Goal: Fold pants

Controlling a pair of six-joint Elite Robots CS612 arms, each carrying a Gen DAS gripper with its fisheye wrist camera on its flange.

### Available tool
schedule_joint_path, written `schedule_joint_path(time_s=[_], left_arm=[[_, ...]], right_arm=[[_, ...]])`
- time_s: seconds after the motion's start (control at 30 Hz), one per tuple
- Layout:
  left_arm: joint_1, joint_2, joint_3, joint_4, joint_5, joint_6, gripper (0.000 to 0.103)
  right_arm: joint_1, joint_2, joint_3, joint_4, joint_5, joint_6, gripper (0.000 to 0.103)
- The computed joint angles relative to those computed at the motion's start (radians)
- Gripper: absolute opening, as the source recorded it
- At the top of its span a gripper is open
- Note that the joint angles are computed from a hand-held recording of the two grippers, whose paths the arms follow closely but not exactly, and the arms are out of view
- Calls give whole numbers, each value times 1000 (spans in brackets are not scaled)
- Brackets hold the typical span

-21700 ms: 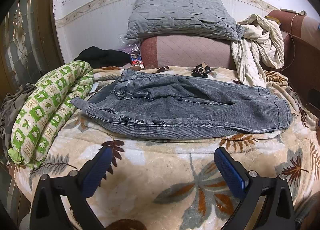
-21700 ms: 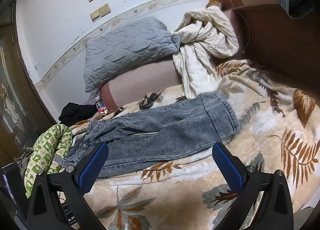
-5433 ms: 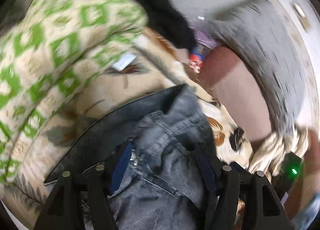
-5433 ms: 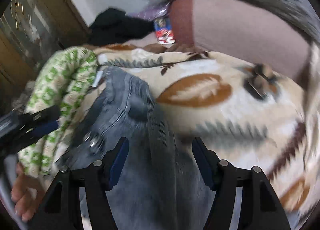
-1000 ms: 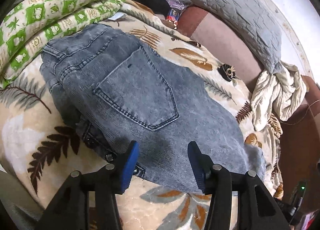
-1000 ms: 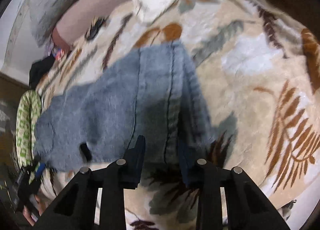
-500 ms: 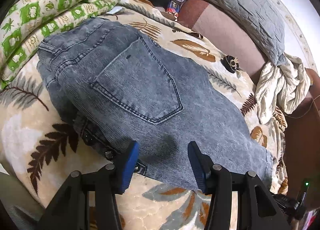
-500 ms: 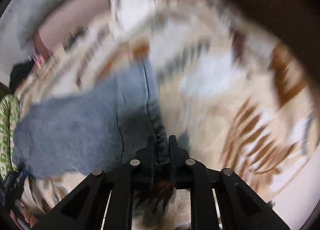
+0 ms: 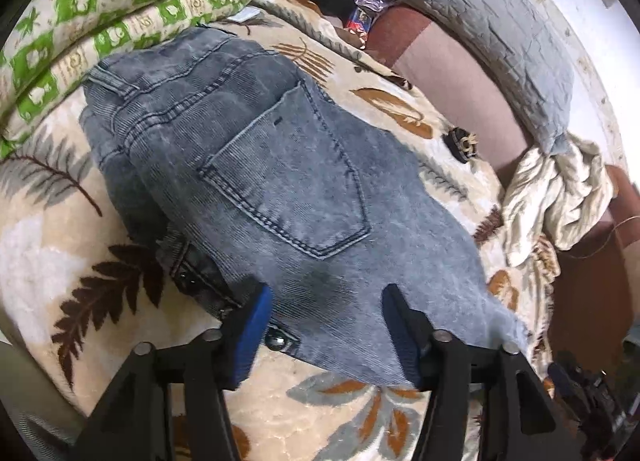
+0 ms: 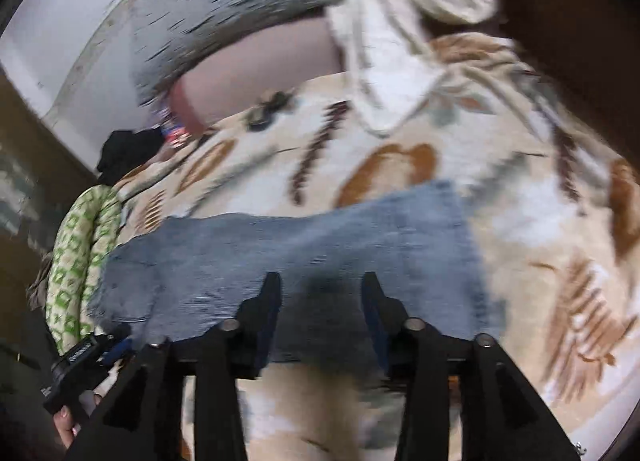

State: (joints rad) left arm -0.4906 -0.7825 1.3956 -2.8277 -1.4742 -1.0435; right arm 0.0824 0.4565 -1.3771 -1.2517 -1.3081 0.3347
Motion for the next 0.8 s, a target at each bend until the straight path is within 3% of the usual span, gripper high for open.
schedule_joint_path(time_s=[0.07, 0.17, 0.2, 0.3, 0.4, 0.47, 0.5, 0.57, 0.8], left_arm=[[-3, 3, 0, -33, -16, 19, 76], [-19, 16, -25, -54, -53, 110, 82], [-26, 18, -34, -48, -59, 128, 82], [-48, 38, -81, -22, -124, 153, 83], [-67, 80, -148, -23, -271, 147, 83], [-84, 109, -193, -15, -322, 121, 83], [-89, 124, -219, -2, -345, 109, 83], [-100, 160, -280, 41, -392, 77, 82], [-124, 225, -389, 128, -430, -77, 79]], right_arm=[[-9, -5, 14, 22, 33, 26, 61], [-41, -25, 54, 39, 60, 60, 68], [-48, -32, 68, 53, 53, 50, 76], [-71, -63, 130, 108, -10, 27, 78], [-119, -7, 77, 100, 92, 113, 78], [-144, 22, 50, 135, 180, 137, 78], [-154, 29, 47, 141, 221, 114, 78], [-160, 21, 70, 184, 232, 32, 78], [-173, 27, 83, 245, 313, 6, 49]])
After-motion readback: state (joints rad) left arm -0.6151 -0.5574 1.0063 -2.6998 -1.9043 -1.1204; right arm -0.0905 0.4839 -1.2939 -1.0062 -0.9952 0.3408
